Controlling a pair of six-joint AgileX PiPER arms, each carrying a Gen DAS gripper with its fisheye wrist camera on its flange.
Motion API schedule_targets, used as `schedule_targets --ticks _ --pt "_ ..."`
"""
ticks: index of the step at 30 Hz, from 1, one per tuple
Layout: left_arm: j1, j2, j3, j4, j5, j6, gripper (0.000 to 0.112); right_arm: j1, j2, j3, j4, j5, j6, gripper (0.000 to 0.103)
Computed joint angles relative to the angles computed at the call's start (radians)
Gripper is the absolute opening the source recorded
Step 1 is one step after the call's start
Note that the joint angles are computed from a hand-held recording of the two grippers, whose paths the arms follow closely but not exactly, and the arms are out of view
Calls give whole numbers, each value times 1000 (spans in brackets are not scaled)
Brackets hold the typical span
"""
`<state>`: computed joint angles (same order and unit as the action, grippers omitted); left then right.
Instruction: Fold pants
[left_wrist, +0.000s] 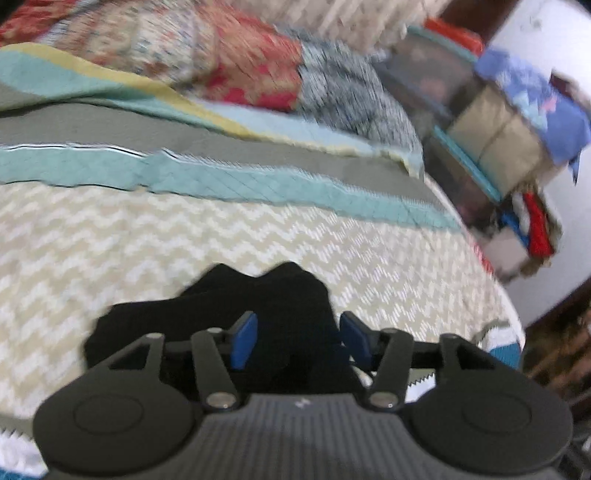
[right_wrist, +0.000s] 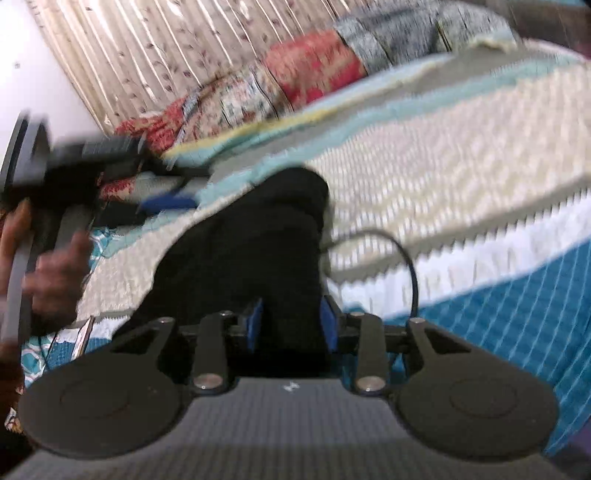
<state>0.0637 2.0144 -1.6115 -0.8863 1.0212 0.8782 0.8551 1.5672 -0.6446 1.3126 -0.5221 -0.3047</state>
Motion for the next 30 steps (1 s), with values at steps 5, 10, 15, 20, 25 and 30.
schedule_targets --ticks 5,10,15,20,25,30 --pt "-230 72 -110 319 -122 -213 50 34 -22 19 -53 12 43 11" --pt "-276 134 -156 446 -202 -401 6 139 -19 -43 153 -44 -242 9" --pt "-263 92 -61 382 -334 -423 6 209 17 -36 85 41 -122 2" --pt "-162 31 -21 145 -192 -200 16 246 -43 22 24 -14 -55 5" --pt "45 -110 136 -96 -83 142 51 303 -200 101 163 -135 -177 11" --pt "265 -85 161 -113 -15 163 90 276 -256 141 230 -211 -128 63"
